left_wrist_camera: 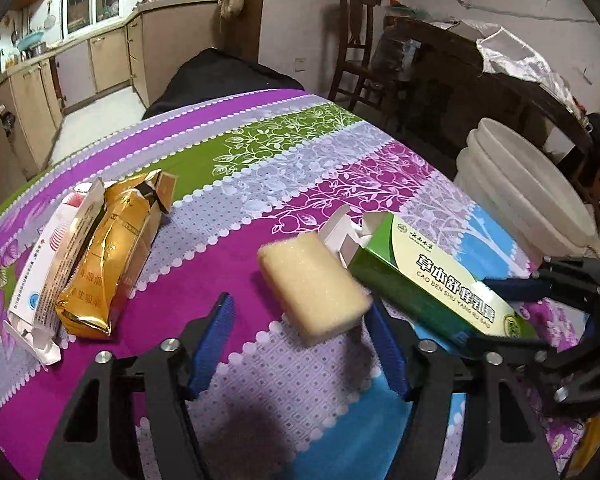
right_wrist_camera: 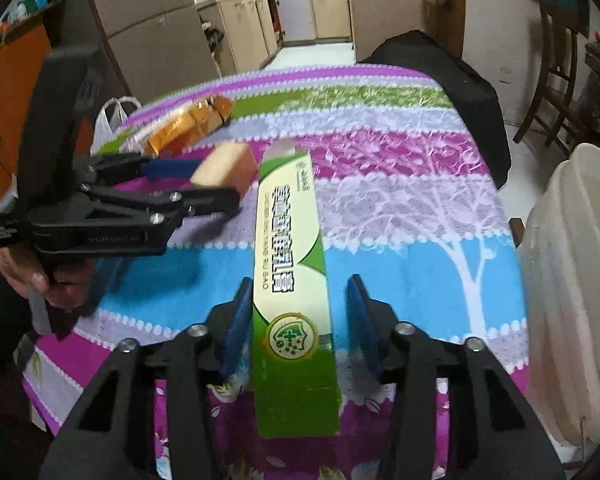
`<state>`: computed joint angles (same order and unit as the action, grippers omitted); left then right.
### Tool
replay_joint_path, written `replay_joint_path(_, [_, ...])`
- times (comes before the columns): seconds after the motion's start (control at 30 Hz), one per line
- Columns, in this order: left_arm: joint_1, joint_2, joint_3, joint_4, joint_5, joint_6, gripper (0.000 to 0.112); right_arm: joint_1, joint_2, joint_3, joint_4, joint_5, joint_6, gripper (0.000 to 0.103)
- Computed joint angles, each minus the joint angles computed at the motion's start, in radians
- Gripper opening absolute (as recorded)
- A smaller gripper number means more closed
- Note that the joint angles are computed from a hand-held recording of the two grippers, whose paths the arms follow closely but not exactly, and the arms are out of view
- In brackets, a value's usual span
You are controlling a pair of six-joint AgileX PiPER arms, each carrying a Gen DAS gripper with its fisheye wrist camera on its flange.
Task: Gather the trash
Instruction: 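Grasp the green ointment box with the right tool while the left tool grasps the yellow sponge, then carry the green box and sponge over the white bucket and open both tools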
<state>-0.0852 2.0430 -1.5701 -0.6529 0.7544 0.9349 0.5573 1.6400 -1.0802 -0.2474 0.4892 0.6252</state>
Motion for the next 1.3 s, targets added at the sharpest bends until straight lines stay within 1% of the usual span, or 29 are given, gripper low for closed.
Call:
replay_joint_path(0.07, [-0.003, 0.004, -0.006, -0.011, 0.004, -0.013, 0.064, 0.008, 0.009, -0.005, -0.037, -0.009, 0.037, 0.043])
replay_joint_path(0.1, [-0.008, 0.003, -0.004, -0.005, -0.008, -0.027, 0.064, 0.011, 0.016, -0.011, -0.051, -0.008, 0.049, 0.037])
replay_joint_path(0.13, [-0.012, 0.001, -0.001, 0.003, -0.021, -0.034, 0.064, 0.019, 0.019, -0.013, -0.088, -0.003, 0.083, 0.035])
replay_joint_path(0.17, [-0.016, 0.0, 0.005, 0.01, -0.036, -0.04, 0.058, 0.024, 0.021, -0.011, -0.114, -0.006, 0.107, 0.035])
replay_joint_path(0.2, [-0.017, -0.006, 0.021, -0.001, -0.058, -0.029, 0.057, 0.027, 0.018, -0.004, -0.127, -0.012, 0.122, 0.034])
replay_joint_path(0.27, [-0.006, -0.012, 0.034, -0.042, -0.04, 0.007, 0.041, 0.028, 0.01, 0.009, -0.13, -0.024, 0.134, 0.034])
replay_joint_path(0.43, [0.025, -0.096, 0.149, -0.082, -0.084, 0.032, 0.037, 0.038, -0.047, 0.07, -0.152, -0.054, 0.214, 0.034])
replay_joint_path(0.5, [0.041, -0.151, 0.208, -0.095, -0.111, 0.045, 0.036, 0.056, -0.084, 0.093, -0.194, -0.047, 0.276, 0.034])
replay_joint_path(0.6, [0.055, -0.235, 0.276, -0.066, -0.145, -0.003, 0.036, 0.083, -0.124, 0.101, -0.214, -0.028, 0.32, 0.034])
replay_joint_path(0.67, [0.052, -0.288, 0.316, -0.032, -0.181, -0.044, 0.036, 0.106, -0.145, 0.099, -0.226, -0.01, 0.34, 0.034])
replay_joint_path(0.7, [0.043, -0.326, 0.349, 0.001, -0.219, -0.075, 0.036, 0.116, -0.153, 0.095, -0.227, -0.002, 0.344, 0.034])
replay_joint_path(0.73, [0.041, -0.348, 0.365, 0.022, -0.237, -0.092, 0.036, 0.125, -0.16, 0.091, -0.224, 0.006, 0.345, 0.034])
replay_joint_path(0.87, [0.014, -0.445, 0.436, 0.166, -0.315, -0.242, 0.036, 0.153, -0.178, 0.078, -0.224, 0.028, 0.349, 0.034])
replay_joint_path(0.93, [-0.01, -0.485, 0.47, 0.271, -0.36, -0.339, 0.036, 0.167, -0.184, 0.072, -0.236, 0.044, 0.359, 0.034])
replay_joint_path(1.17, [-0.066, -0.552, 0.501, 0.46, -0.385, -0.525, 0.036, 0.188, -0.216, 0.061, -0.247, 0.08, 0.356, 0.034])
replay_joint_path(1.3, [-0.11, -0.566, 0.492, 0.554, -0.377, -0.619, 0.036, 0.178, -0.237, 0.046, -0.228, 0.118, 0.309, 0.034])
